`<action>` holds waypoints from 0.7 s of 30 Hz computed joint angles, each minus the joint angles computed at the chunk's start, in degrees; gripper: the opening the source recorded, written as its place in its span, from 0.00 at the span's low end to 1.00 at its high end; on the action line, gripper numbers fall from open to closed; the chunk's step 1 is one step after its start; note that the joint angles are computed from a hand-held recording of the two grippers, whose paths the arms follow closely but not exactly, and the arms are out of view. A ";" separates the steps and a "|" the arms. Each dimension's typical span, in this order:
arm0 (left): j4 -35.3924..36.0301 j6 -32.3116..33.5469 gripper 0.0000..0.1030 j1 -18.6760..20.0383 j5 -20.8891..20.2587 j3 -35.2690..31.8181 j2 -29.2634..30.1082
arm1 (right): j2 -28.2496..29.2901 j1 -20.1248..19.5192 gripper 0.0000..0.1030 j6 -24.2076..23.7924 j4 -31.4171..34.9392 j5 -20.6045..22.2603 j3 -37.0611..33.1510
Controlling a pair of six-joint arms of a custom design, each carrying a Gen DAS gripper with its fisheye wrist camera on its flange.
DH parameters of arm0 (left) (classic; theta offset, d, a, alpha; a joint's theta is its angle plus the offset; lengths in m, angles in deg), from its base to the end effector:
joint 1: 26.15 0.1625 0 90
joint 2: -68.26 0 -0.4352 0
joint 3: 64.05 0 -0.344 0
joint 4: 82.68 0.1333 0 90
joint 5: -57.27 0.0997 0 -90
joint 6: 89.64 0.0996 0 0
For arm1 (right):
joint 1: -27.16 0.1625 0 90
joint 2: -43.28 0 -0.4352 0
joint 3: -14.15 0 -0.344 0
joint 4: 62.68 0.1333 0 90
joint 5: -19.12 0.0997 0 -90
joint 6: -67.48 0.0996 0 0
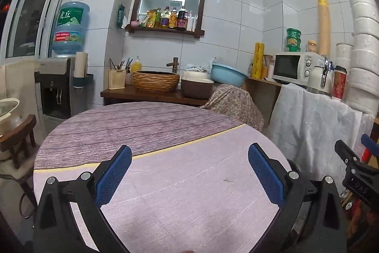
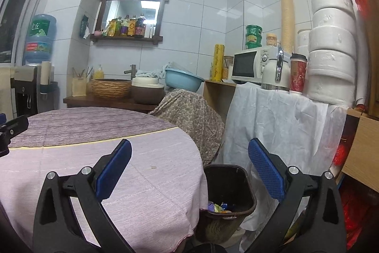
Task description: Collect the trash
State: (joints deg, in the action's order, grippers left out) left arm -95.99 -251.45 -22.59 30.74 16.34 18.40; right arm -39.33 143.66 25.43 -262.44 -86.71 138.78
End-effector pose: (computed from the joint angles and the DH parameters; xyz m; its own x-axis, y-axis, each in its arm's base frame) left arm -0.4901 -0.2533 0.2384 -0.6917 -0.4682 -0.5498 0.5383 0.1732 -0.8248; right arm 0.2904 -0.3446 0.4198 -0.6098 -0.3781 0.6966 -0.7776 0.1155 -0.6180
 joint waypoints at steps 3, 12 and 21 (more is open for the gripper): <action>1.94 -1.47 0.95 -0.06 -0.93 -0.97 0.94 | 0.16 0.17 0.94 -0.43 -0.38 -0.31 0.12; 1.96 -0.82 0.95 -0.34 -1.40 -1.36 1.78 | 0.26 -0.25 0.94 0.92 0.00 -0.75 -0.60; 2.09 0.39 0.95 -0.18 -1.42 -1.94 1.94 | 0.37 -0.34 0.94 1.22 0.48 -0.86 -0.92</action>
